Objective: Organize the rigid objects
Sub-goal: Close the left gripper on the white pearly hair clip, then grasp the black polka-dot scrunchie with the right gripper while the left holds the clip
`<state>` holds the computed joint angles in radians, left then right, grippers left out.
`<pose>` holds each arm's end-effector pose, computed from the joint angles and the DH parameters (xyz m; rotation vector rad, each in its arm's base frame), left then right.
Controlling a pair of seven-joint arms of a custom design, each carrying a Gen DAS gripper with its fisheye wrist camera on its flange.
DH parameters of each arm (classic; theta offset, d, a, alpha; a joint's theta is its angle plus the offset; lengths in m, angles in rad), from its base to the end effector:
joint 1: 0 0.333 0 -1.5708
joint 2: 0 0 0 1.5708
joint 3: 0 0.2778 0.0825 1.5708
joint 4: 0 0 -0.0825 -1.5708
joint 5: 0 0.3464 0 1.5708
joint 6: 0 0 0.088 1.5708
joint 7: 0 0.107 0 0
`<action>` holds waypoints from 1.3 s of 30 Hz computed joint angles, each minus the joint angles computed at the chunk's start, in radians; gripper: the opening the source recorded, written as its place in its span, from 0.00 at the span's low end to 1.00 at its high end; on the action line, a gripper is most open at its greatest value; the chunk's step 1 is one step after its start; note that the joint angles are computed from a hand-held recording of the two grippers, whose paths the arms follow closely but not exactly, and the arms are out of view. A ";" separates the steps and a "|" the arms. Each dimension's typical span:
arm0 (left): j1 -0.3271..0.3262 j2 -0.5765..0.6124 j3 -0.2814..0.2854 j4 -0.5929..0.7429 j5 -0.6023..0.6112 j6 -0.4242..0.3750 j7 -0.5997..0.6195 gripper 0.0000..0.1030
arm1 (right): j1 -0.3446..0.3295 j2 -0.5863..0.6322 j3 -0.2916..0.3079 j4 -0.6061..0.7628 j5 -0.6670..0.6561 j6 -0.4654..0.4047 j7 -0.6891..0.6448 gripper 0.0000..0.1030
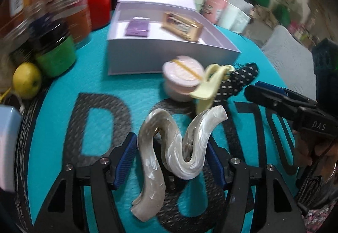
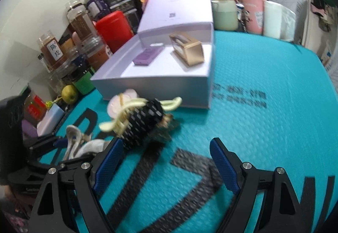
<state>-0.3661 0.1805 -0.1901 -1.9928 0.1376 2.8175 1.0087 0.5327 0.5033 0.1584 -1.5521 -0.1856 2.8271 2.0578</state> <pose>0.5064 -0.3167 0.4321 -1.8879 2.0772 -0.9011 0.5376 0.4293 0.4362 -1.9175 1.4043 -0.2619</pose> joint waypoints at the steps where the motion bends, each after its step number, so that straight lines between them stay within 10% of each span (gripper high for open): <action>1: 0.003 -0.008 0.001 -0.013 -0.007 0.006 -0.005 0.62 | 0.002 0.009 0.002 0.014 -0.001 0.005 -0.005 0.83; 9: 0.013 -0.036 0.014 -0.051 0.052 0.016 -0.064 0.62 | 0.014 0.086 0.009 0.130 0.010 -0.020 -0.040 0.60; 14: 0.014 -0.050 0.021 -0.063 0.115 0.019 -0.113 0.62 | 0.026 0.089 -0.011 0.131 0.013 -0.012 -0.018 0.25; 19: 0.019 -0.055 0.026 -0.060 0.181 0.012 -0.175 0.62 | -0.023 0.055 0.046 0.063 0.066 0.039 -0.050 0.19; 30: 0.032 -0.054 0.015 -0.067 0.171 0.036 -0.173 0.62 | -0.078 -0.055 0.113 -0.082 0.192 0.004 -0.141 0.20; 39: 0.022 -0.041 0.012 -0.050 0.146 0.033 -0.132 0.62 | 0.030 -0.112 -0.027 -0.132 -0.003 -0.171 0.085 0.66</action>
